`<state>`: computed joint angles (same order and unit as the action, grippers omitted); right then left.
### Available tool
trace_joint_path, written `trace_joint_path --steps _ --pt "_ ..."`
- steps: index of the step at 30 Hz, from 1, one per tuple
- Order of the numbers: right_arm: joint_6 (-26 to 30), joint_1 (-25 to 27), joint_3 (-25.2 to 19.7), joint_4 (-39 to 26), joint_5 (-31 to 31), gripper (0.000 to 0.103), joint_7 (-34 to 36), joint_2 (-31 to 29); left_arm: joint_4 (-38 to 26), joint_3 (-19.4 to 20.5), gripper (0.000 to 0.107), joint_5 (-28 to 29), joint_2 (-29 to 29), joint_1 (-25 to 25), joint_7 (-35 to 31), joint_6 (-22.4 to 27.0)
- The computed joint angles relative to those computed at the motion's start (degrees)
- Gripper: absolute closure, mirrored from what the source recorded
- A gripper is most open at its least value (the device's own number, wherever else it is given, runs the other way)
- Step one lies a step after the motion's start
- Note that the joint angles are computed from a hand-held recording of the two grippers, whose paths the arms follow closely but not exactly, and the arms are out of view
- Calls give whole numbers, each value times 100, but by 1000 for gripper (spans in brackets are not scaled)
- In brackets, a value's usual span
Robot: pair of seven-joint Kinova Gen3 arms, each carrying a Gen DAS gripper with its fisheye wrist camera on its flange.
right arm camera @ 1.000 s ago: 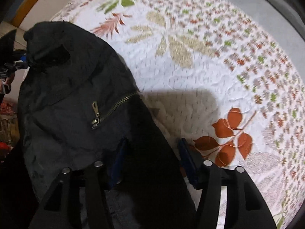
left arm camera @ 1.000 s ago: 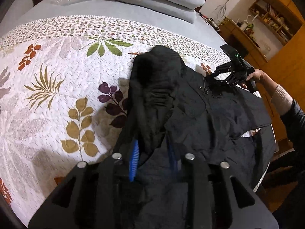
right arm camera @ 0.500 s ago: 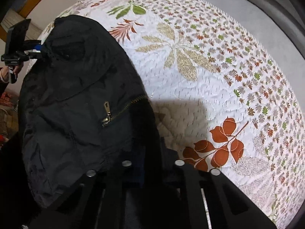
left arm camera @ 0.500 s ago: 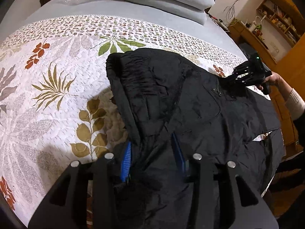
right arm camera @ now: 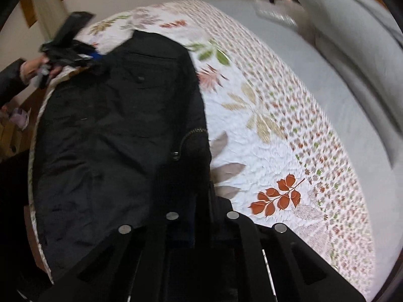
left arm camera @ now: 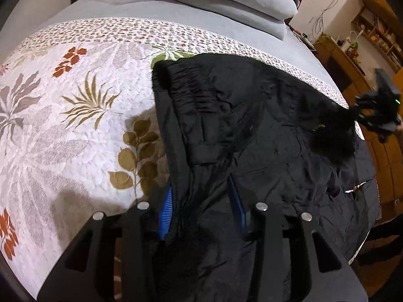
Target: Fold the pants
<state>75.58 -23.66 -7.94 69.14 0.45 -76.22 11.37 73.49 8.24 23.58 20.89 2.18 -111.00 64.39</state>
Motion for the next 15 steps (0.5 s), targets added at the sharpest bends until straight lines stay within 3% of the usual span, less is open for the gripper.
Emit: trace_joint_path --steps 4,7,15 --pt "-64 -630 -285 352 596 96 -560 -501 334 -39 67 139 -351 -144 -115 -55" --pt "-77 -1066 -573 665 992 96 -1002 -742 587 -137 57 247 -685 -282 -182 -21" --pt "-76 -1946 -1210 1081 1853 96 -2182 -1040 1285 -463 52 283 -1685 -364 -291 136"
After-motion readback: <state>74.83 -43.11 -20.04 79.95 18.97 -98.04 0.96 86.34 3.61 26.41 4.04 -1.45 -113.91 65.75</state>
